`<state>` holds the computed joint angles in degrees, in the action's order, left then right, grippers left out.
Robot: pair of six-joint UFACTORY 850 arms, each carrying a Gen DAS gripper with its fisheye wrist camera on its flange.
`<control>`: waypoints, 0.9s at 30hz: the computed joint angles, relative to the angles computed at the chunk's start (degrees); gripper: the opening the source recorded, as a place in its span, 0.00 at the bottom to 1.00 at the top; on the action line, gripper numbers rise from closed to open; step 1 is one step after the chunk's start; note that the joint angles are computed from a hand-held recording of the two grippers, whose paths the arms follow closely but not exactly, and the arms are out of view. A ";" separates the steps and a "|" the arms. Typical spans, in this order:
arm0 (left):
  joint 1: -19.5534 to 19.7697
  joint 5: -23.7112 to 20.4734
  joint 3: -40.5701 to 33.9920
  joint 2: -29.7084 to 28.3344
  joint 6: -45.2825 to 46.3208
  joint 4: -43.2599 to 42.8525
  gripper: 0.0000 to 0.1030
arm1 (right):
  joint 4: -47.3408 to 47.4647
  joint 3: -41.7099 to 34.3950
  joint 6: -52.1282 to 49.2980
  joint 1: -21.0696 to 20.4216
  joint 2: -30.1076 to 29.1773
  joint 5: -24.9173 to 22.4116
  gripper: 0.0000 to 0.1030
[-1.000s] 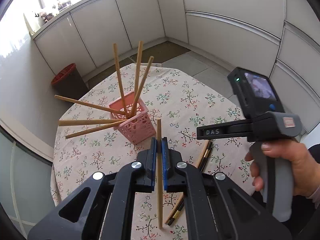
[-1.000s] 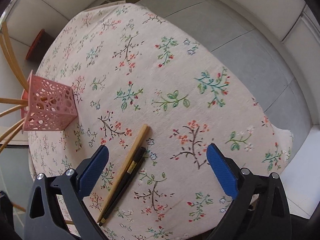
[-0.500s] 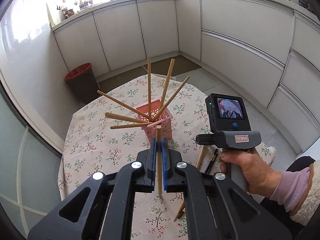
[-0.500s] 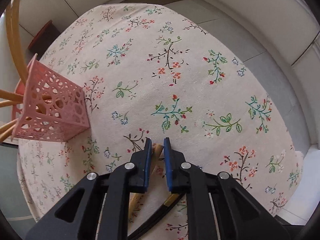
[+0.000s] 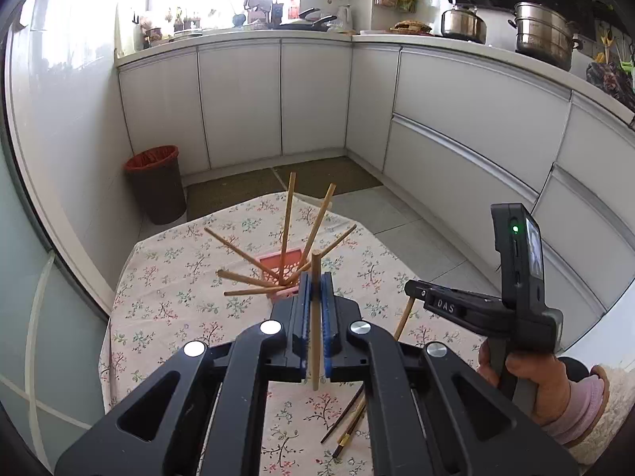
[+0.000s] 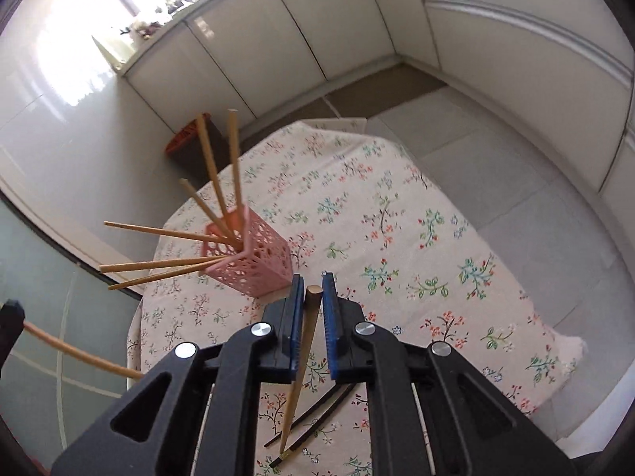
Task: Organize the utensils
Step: 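Lift the wooden chopstick with the left tool toward the pink holder, then lower the chopstick into the pink holder and open the left tool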
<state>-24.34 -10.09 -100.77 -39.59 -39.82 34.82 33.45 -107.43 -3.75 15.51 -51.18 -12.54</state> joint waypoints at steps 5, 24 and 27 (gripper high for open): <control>0.19 2.21 -1.00 0.97 -1.19 -0.61 0.04 | 1.50 8.05 -7.96 0.78 6.84 5.25 0.09; 1.23 -4.95 -20.95 -9.79 -32.29 24.84 0.04 | 30.31 13.27 -37.32 -1.76 13.12 4.97 0.08; 1.42 -7.66 -27.03 -14.10 -29.99 21.80 0.04 | 31.83 13.61 -38.87 -1.72 13.28 5.11 0.08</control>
<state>-22.91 -17.74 -127.80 -53.69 -69.81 56.62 65.28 -93.82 -42.62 13.79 -37.89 -7.43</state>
